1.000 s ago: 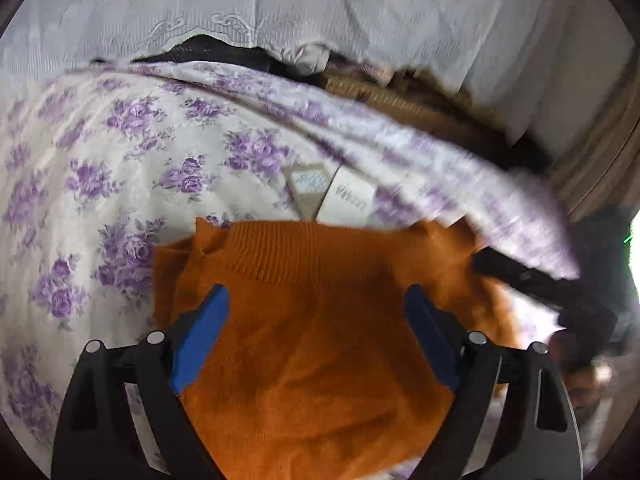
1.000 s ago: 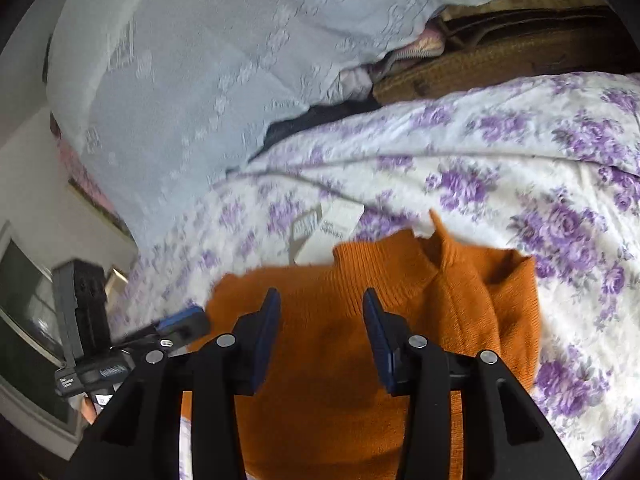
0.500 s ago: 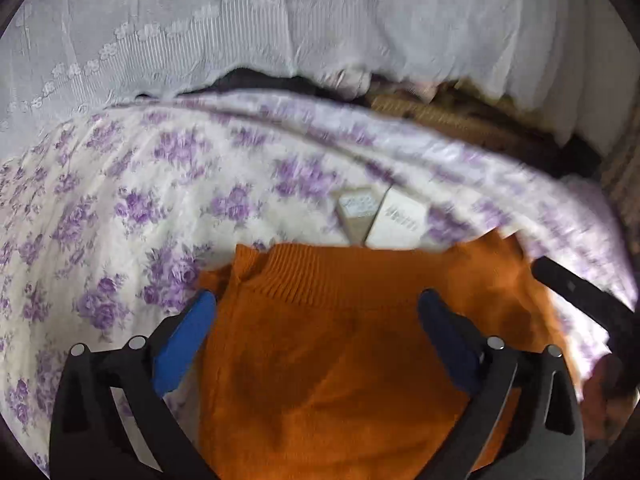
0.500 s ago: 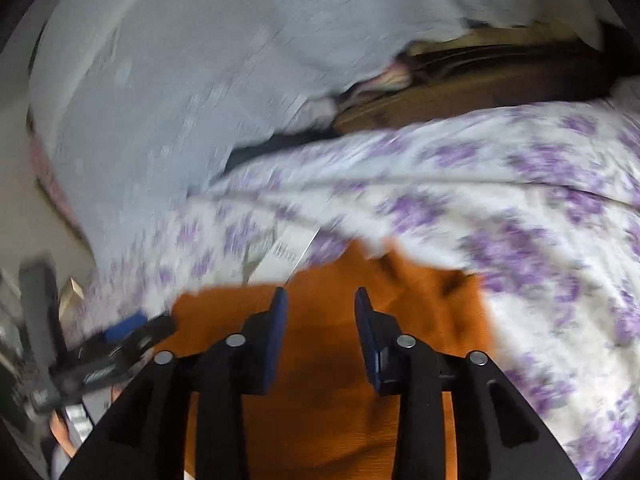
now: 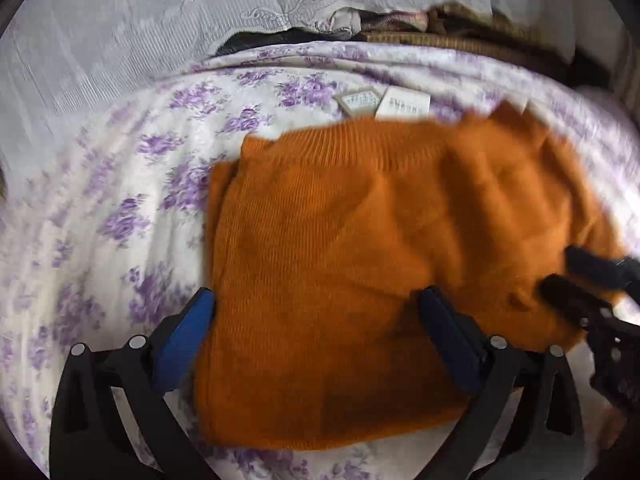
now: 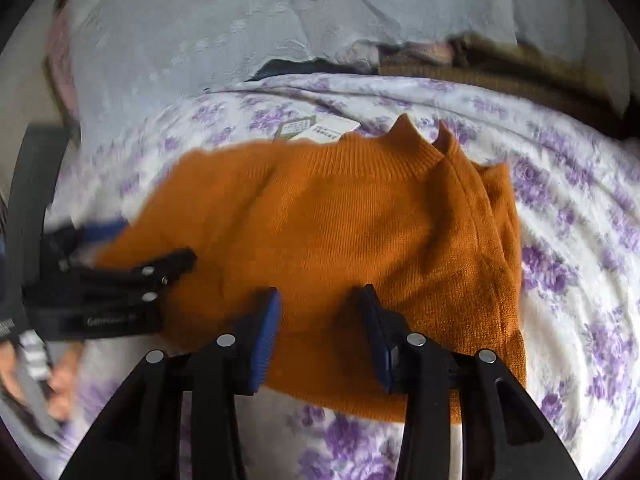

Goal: Fold small clothes
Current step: 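Press the folded cardigan flat with both open tools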

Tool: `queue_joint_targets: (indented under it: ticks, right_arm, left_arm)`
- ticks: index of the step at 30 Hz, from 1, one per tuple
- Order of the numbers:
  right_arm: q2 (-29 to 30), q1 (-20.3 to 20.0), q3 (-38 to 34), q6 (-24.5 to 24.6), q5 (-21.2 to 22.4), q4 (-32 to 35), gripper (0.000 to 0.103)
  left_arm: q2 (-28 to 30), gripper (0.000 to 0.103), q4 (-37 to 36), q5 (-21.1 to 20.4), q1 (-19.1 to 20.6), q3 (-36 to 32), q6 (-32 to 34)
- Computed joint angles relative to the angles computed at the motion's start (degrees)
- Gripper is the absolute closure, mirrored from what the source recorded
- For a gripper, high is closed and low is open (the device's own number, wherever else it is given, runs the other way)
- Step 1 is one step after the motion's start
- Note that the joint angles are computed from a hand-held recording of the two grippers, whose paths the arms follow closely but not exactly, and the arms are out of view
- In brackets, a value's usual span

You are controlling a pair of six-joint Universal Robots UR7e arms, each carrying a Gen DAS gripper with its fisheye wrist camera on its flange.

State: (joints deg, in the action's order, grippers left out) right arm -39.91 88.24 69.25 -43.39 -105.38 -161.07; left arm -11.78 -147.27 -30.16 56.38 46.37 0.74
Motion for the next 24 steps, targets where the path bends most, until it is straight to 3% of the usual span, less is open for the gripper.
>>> queue_joint_targets:
  ticks: [2,6,7,9,10,14,18,20,24]
  right_arm:
    - [-0.4,0.5,0.6,-0.2,-1.4,-0.7,0.06]
    - [-4.9,-0.5,6.9,2.6,1.9,-4.7,0.06]
    - [-5.3,-0.5,7.7,2.5,1.4,-5.5,0.058]
    - [-4.3,-0.7,6.0,3.4,-1.2,-2.9,0.051]
    - [-4.1,-1.0,5.7,3.6,-1.6,-1.9,0.049]
    - [-5.2,-0.8,7.8,4.4,-0.5,-5.4,0.049]
    - [-8.9,-0.6,11.9,8.9,2.8,-8.0,0.042]
    - [-10.2,-0.3,13.8,9.2,4.1,-11.1,0.024]
    - [-12.4,1.0,16.8,9.2,4.9,-16.1,0.02]
  left_arm:
    - [0.0,0.004,-0.3,1.8,-0.6,0.6,-0.9]
    - [-5.2,0.005,-6.1,-0.6,-1.6,10.3,-5.5]
    - [-5.5,0.005,-6.4,0.8,-2.0,11.2,-5.9]
    - [-5.0,0.004,0.4,2.7,-1.5,9.9,-10.2]
    - [-5.2,0.004,3.4,1.3,-0.9,9.7,-12.4]
    - [-7.8,0.004,0.1,-0.9,-0.8,13.1,-15.7]
    - [-8.4,0.004,-11.0,3.4,-2.9,17.0,-10.5]
    - [-8.5,0.004,-19.1,4.6,-4.2,19.1,-5.5]
    - [-8.1,0.004,-28.7,6.6,-6.9,21.0,1.1]
